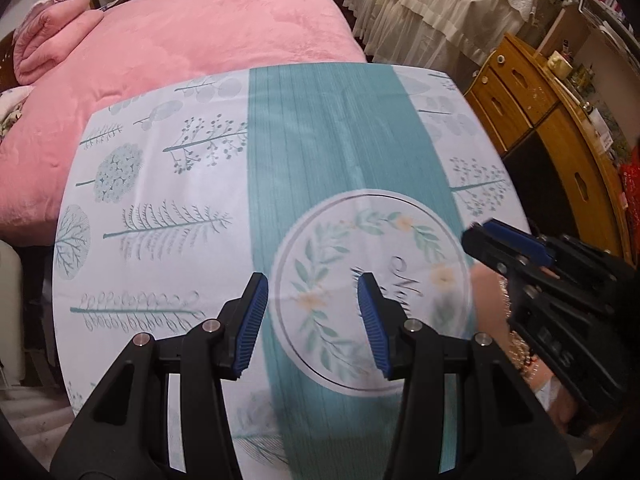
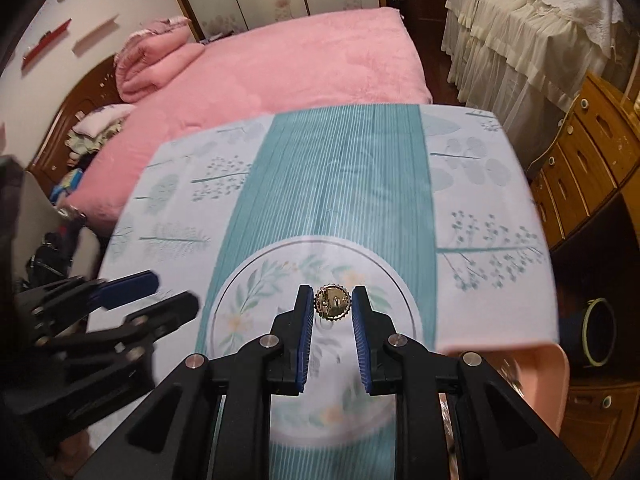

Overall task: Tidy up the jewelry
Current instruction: 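Carry the gold coin charm into the pink box and open the right tool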

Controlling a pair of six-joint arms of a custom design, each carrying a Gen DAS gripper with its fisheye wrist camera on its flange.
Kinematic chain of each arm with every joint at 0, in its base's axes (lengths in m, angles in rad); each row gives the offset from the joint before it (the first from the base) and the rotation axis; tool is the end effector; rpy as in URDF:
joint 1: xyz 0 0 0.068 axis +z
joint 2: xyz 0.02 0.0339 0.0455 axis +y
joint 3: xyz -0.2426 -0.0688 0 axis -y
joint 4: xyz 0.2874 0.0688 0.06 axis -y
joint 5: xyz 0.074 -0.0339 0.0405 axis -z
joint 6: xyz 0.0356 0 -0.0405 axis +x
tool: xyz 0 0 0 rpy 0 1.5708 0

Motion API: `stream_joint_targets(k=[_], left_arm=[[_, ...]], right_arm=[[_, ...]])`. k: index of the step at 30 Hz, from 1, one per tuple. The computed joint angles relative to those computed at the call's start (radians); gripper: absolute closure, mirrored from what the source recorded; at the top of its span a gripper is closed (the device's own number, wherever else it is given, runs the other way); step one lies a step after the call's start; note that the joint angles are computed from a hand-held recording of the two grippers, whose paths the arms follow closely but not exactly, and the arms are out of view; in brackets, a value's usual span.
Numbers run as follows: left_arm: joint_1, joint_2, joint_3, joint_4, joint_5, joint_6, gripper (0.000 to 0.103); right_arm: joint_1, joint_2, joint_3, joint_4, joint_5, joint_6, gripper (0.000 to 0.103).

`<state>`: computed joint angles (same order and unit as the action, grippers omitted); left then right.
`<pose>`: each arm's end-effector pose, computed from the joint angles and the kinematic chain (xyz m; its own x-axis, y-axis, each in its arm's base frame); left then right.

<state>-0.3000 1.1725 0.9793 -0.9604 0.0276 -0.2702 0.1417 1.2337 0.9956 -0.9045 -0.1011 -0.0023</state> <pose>0.2518 -0.0789 0.2406 -0.9234 0.0063 -0.3838 0.0619 0.9893 -0.1325 0.2753 0.0429 0.2334 -0.9002 -0.1307 -0.4154 -0.1841 0.9787 0.0909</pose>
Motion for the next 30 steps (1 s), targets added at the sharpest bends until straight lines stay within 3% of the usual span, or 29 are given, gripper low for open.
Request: stream_joint_targets(k=[7, 14, 21, 27, 30], left_arm=[[-0.209, -0.070, 0.033, -0.073, -0.065, -0.153, 0.059], [-0.453, -0.070, 0.088, -0.106, -0.160, -0.310, 0.059], [-0.606, -0.039, 0.109, -0.096, -0.218, -0.419, 0.059], [-0.653, -0.029, 0.079, -0.072, -0.212, -0.470, 0.059], [-0.644, -0.039, 0.057, -0.073, -0.202, -0.480, 0.059]], right_arm=[[-0.150, -0.296, -0.023, -0.262, -0.069, -0.125, 0.084], [-0.457, -0.465, -0.015, -0.472, -0.159, -0.386, 0.084], [-0.813, -0.453, 0.014, -0.593, -0.267, -0.683, 0.084], [-0.945, -0.405, 0.001, -0.610, -0.270, -0.786, 0.084], [-0.926, -0.389, -0.020, -0.571, -0.258, -0.756, 0.084]])
